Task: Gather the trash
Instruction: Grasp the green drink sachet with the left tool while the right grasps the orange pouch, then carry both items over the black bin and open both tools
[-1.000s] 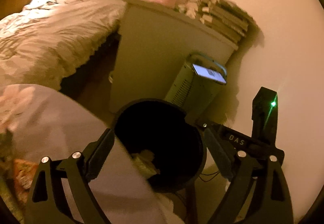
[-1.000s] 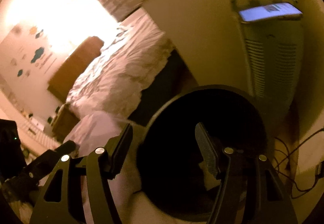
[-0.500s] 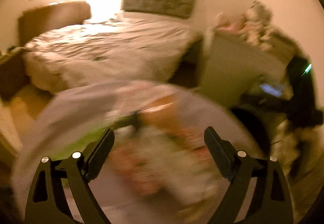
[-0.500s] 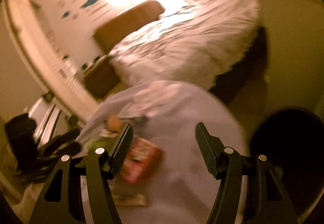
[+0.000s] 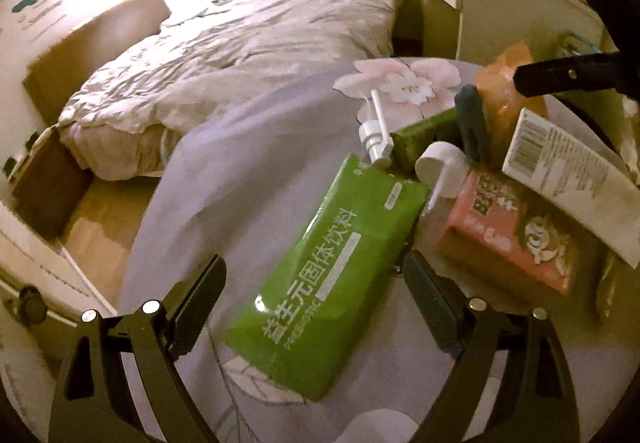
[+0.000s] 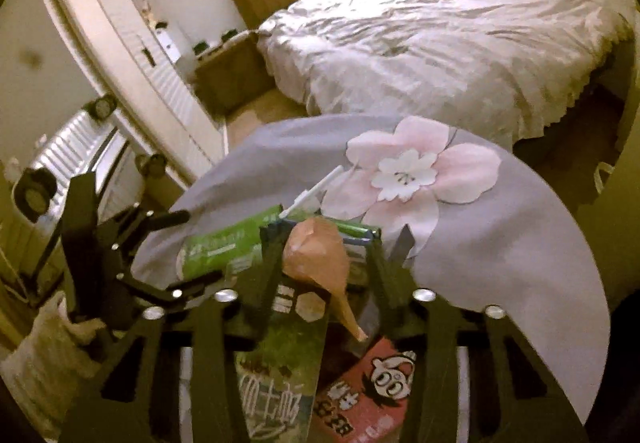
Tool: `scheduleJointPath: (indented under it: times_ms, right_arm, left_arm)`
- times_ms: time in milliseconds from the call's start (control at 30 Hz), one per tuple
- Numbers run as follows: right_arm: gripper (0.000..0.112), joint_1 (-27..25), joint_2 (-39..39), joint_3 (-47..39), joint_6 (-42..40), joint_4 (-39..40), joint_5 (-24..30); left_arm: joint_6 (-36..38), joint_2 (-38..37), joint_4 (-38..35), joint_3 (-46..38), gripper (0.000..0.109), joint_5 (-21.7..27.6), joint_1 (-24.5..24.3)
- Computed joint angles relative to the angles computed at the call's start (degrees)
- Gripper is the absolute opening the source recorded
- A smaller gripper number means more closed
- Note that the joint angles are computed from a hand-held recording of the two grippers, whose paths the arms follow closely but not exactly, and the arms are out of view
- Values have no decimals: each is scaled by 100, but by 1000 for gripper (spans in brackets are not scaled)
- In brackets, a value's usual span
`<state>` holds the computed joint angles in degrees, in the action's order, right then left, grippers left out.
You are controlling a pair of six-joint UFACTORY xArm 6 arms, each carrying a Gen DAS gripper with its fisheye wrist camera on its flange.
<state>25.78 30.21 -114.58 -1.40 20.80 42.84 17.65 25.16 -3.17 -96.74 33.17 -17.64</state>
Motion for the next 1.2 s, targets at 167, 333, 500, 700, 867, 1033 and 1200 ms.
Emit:
scheduleJointPath:
  times_ms: [167, 333, 500, 700, 867, 1033, 1200]
  right_arm:
    - [30, 48, 14, -4, -51, 20, -32]
    - [25, 114, -256, 407, 2, 35, -392]
    - [24, 129, -673, 971, -53, 217, -886]
    - [24, 96, -1304, 1725, -176, 557, -1587]
    - [24, 64, -1799, 2295, -200, 664, -2057]
    - [24, -83, -2429, 3105, 118, 445, -2549]
    - [24, -488, -3276, 4207, 910, -165, -3044]
  left_arm:
    - [812, 234, -907, -274, 74, 357, 51]
    - [569, 364, -1332, -496, 39, 525, 131]
    - [284, 80, -1595, -166, 26, 398, 174]
    - [271, -657, -2446, 487, 25, -71, 171]
    - [228, -1103, -2698, 659, 25, -269, -112]
    - [193, -1041, -2920, 302, 25, -133, -549]
    - [222, -472, -3110, -562, 25, 68, -1109]
